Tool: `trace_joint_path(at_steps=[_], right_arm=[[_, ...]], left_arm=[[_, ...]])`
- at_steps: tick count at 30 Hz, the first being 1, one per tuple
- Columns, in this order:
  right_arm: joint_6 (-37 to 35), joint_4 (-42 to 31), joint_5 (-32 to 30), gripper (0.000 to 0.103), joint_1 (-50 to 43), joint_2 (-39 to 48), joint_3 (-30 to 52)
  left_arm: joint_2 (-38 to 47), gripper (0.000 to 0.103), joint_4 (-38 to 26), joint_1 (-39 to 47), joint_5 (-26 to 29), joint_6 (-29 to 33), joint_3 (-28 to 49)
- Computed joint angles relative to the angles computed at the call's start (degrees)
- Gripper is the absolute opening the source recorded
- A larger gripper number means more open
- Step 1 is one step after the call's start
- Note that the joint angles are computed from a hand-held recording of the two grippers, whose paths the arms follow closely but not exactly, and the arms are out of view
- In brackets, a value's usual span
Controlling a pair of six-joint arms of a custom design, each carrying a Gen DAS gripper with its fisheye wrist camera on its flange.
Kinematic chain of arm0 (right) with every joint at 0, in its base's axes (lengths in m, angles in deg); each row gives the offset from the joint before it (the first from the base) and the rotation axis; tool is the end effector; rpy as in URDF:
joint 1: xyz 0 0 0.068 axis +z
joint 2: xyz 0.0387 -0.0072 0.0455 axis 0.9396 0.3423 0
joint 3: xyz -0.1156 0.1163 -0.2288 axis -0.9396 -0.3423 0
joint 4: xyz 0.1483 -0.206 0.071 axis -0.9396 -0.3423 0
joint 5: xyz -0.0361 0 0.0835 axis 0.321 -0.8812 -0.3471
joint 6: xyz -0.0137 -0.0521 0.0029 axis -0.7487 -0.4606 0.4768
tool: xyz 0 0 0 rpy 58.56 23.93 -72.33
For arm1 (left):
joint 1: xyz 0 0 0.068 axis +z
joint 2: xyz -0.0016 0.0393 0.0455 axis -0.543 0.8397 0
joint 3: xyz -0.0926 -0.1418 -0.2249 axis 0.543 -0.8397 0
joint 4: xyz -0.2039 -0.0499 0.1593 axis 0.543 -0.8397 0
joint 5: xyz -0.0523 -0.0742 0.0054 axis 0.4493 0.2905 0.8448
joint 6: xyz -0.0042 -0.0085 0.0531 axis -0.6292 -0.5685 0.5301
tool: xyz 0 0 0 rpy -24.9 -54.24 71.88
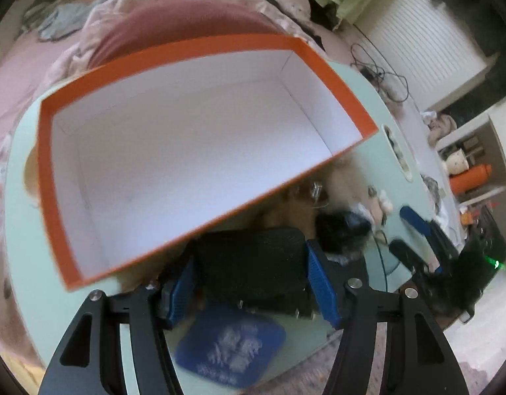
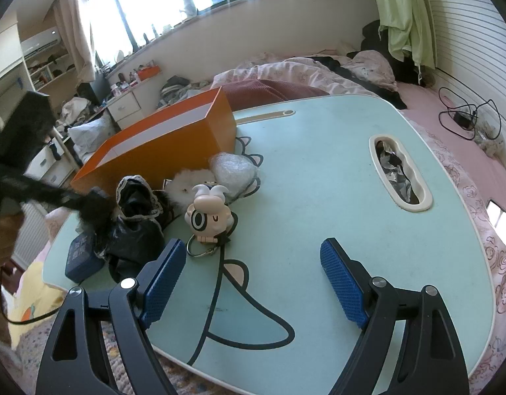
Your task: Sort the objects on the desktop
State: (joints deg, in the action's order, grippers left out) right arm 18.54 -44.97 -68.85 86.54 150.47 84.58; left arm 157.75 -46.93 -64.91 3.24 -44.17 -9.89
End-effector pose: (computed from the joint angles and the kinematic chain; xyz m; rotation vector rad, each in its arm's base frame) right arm 0.2702 0.0864 0.1201 -0.1320 2.3183 0.4644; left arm 0.2919 -0.1907 0.1668 0.2931 2.8123 -0.5071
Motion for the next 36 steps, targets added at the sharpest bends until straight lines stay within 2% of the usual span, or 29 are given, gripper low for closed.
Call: trace_joint_path(at_steps=[3,5,9,11,14,16,18,19,23,25,26,27,28,31,32,36], right_arm=[[0.1,0.0,0.3,0.084,0.2,0.1,0.1],[0.0,-0.1,0.2,0.084,0.1,0.0,0.1],[0.1,-0.6,1.2,0.084,0.4,-0.1,0.2],[0.0,-1.0,1.8,0.084,0.6,-0.3,0.4],[-0.1,-1.5,2.4,0.084,1.0,-0.4,0.5],[-0.2,-2.0,3.0,0.084,1.3,-0.4,0.7],[-0.5,-2.4,3.6,0.084,1.5,-0.3,1.1],[-0.9,-2.9,4.2,0.084,1.9,-0.3,1.3],[-5.0,-4.9,9.6,0.091,5.3,0.2,2.1],[-6.0,-6.2,12.3,0.092,6.8,0.7,2.8],[-6.7,-7.2,14.0,0.092,7.7,1.0,3.3],[-7.5,-7.8,15.7,0.095,8.6,1.4,3.7],[-8.3,-7.6,16.3,0.103,9.1,1.5,3.4],[-9.8,-5.7,14.3,0.103,8.5,1.1,1.6],[-10.5,-4.5,13.9,0.103,8.3,0.9,0.7],[-10.8,-3.6,13.8,0.103,8.5,0.8,0.0]], left_arm=[[1.7,0.064,1.2,0.6,-1.7,-0.9,2.0],[0.8,0.071,3.8,0.8,-2.6,-0.7,1.0],[-6.8,0.074,8.9,0.8,-0.6,-1.9,-7.2],[-12.2,0.079,9.6,-0.5,-2.4,-1.6,-11.7],[-20.4,0.087,9.1,-5.3,-14.1,-0.5,-18.1],[-26.3,0.095,8.3,-11.3,-26.2,-0.5,-23.6],[-30.6,0.099,9.9,-16.8,-34.4,-2.4,-29.9],[-31.8,0.099,10.9,-17.7,-35.7,-2.4,-32.5],[-28.0,0.099,15.7,-22.7,-38.4,-4.8,-36.7],[-23.8,0.100,19.1,-23.0,-39.7,-5.2,-36.8],[-24.6,0.100,21.4,-22.6,-40.0,-5.4,-38.2],[-23.7,0.100,22.4,-22.0,-39.4,-5.9,-38.0],[-23.2,0.102,23.9,-20.7,-38.1,-5.9,-38.1],[-21.2,0.103,28.7,-16.6,-33.9,-8.5,-38.5],[-19.5,0.103,29.5,-16.8,-36.1,-9.7,-38.0],[-16.1,0.103,35.1,-15.9,-36.7,-7.7,-37.4]])
